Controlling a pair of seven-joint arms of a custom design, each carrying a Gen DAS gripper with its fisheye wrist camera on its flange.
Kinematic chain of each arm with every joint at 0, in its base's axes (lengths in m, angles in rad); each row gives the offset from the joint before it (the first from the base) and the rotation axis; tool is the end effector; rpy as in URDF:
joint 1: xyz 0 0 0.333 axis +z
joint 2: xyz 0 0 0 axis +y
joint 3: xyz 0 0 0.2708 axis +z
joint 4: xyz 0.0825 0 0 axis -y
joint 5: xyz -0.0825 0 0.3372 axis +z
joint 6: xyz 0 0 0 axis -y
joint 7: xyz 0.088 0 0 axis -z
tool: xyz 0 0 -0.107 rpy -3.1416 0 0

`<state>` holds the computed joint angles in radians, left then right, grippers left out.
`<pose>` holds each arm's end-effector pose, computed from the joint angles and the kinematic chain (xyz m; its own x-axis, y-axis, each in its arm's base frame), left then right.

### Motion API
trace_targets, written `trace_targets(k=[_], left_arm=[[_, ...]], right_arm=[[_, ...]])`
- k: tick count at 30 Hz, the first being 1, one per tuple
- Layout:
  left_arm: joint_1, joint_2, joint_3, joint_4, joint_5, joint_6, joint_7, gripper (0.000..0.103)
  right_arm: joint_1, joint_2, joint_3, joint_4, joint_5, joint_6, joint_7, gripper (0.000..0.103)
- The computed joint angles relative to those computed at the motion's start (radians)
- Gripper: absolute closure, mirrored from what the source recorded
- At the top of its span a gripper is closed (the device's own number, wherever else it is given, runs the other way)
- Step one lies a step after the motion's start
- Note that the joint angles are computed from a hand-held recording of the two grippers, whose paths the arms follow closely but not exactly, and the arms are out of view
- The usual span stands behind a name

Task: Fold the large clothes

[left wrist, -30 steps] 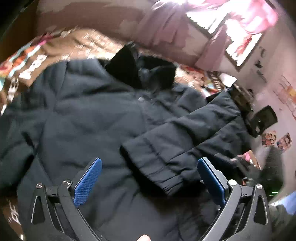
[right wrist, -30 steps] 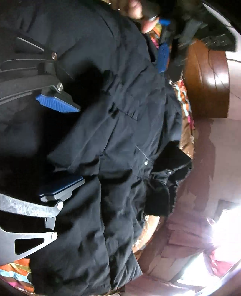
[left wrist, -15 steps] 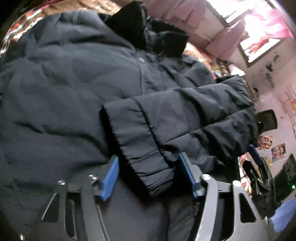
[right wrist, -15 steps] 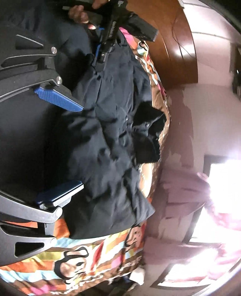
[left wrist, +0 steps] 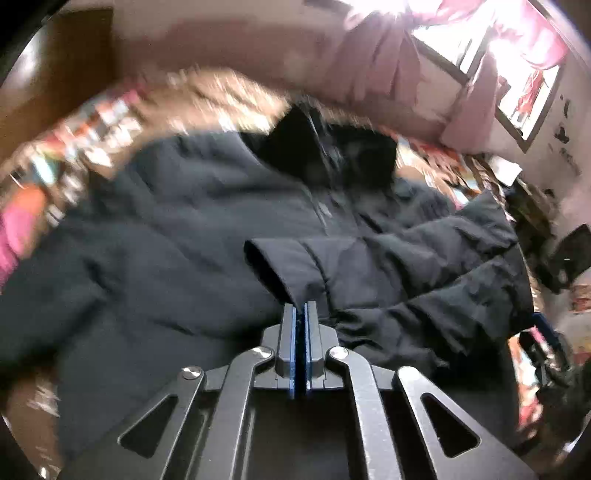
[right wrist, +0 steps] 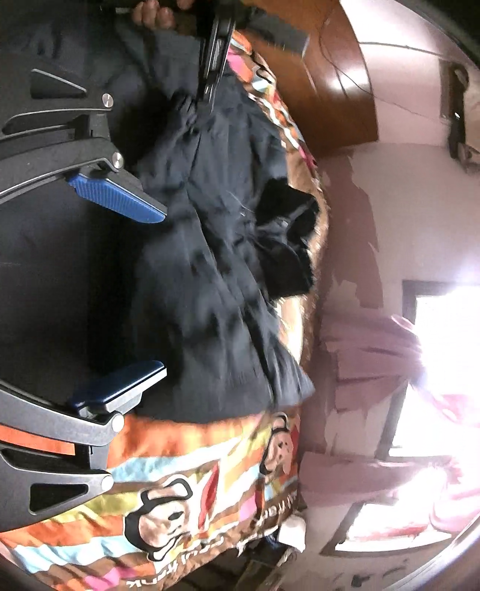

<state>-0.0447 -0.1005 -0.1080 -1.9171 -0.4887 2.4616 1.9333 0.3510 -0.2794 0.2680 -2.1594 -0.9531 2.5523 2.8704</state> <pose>0.5303 -0.0834 0.5756 -0.3118 -0.9210 0.2336 -0.7617 0.0953 -0.6409 0.3837 0.3008 0.5516 -0.0163 -0.9998 -0.0062 -0.5314 0.0139 -0.8470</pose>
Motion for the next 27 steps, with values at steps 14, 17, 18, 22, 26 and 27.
trace_targets(k=[14, 17, 18, 22, 26, 27], left_arm=[[0.066, -0.038, 0.003, -0.154, 0.303, 0.103, -0.063, 0.101], [0.061, -0.031, 0.013, -0.156, 0.282, 0.106, -0.026, 0.1], [0.059, -0.034, 0.017, -0.159, 0.268, 0.104, -0.008, 0.099], [0.041, -0.066, 0.054, -0.184, 0.084, 0.095, 0.123, 0.096], [0.061, -0.108, 0.089, -0.202, -0.047, 0.04, 0.154, 0.078], [0.069, -0.12, 0.098, -0.207, -0.069, 0.027, 0.151, 0.06]], right_arm=[[0.064, 0.361, -0.085, 0.36, 0.238, 0.008, -0.28, 0.021], [0.092, 0.488, -0.095, 0.502, 0.402, -0.106, -0.459, 0.02], [0.104, 0.521, -0.102, 0.539, 0.423, -0.147, -0.491, 0.018], [0.162, 0.577, -0.151, 0.584, 0.395, -0.194, -0.527, 0.016], [0.187, 0.566, -0.176, 0.558, 0.37, -0.181, -0.508, 0.015], [0.188, 0.561, -0.178, 0.548, 0.367, -0.17, -0.501, 0.013]])
